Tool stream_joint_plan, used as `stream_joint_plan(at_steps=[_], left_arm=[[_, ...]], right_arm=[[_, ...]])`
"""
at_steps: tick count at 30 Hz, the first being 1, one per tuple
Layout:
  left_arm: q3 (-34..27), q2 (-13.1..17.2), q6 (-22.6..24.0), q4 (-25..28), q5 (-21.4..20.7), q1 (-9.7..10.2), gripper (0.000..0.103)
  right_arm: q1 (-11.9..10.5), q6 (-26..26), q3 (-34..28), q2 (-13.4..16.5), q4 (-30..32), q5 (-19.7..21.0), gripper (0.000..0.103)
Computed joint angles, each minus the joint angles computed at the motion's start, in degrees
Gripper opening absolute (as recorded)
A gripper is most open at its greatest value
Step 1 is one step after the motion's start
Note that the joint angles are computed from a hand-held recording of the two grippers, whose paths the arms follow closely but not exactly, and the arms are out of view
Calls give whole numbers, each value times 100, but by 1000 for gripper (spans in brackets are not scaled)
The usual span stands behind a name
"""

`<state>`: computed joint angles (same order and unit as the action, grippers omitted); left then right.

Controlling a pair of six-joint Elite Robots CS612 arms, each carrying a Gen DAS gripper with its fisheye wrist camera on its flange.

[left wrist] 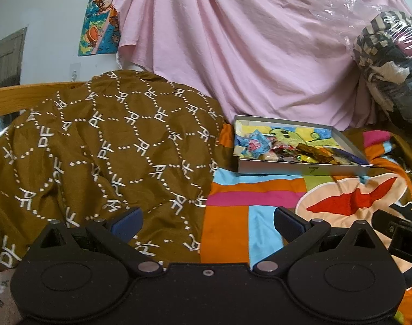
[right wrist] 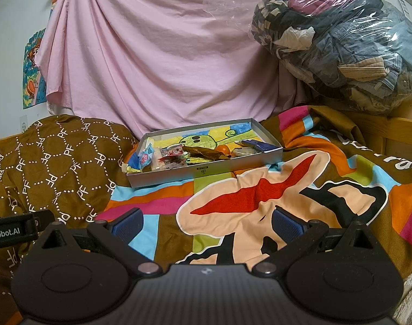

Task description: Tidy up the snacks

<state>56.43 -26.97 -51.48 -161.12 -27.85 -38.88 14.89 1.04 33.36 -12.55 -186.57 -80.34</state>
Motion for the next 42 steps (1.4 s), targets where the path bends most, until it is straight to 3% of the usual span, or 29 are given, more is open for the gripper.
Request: stream_joint_plan(at_steps=[3,14,42], left_arm=[[-30,-19,-151,351,146,-15,102],[-78,-2,129,372,116,-24,102],[-55,-10,95,433,100,-18,102]], right_arm=[[2,5,-19,15,13,-8,103],[6,16,11,2,44,-32,103],[18,-14,41,-26,97,-52,103]])
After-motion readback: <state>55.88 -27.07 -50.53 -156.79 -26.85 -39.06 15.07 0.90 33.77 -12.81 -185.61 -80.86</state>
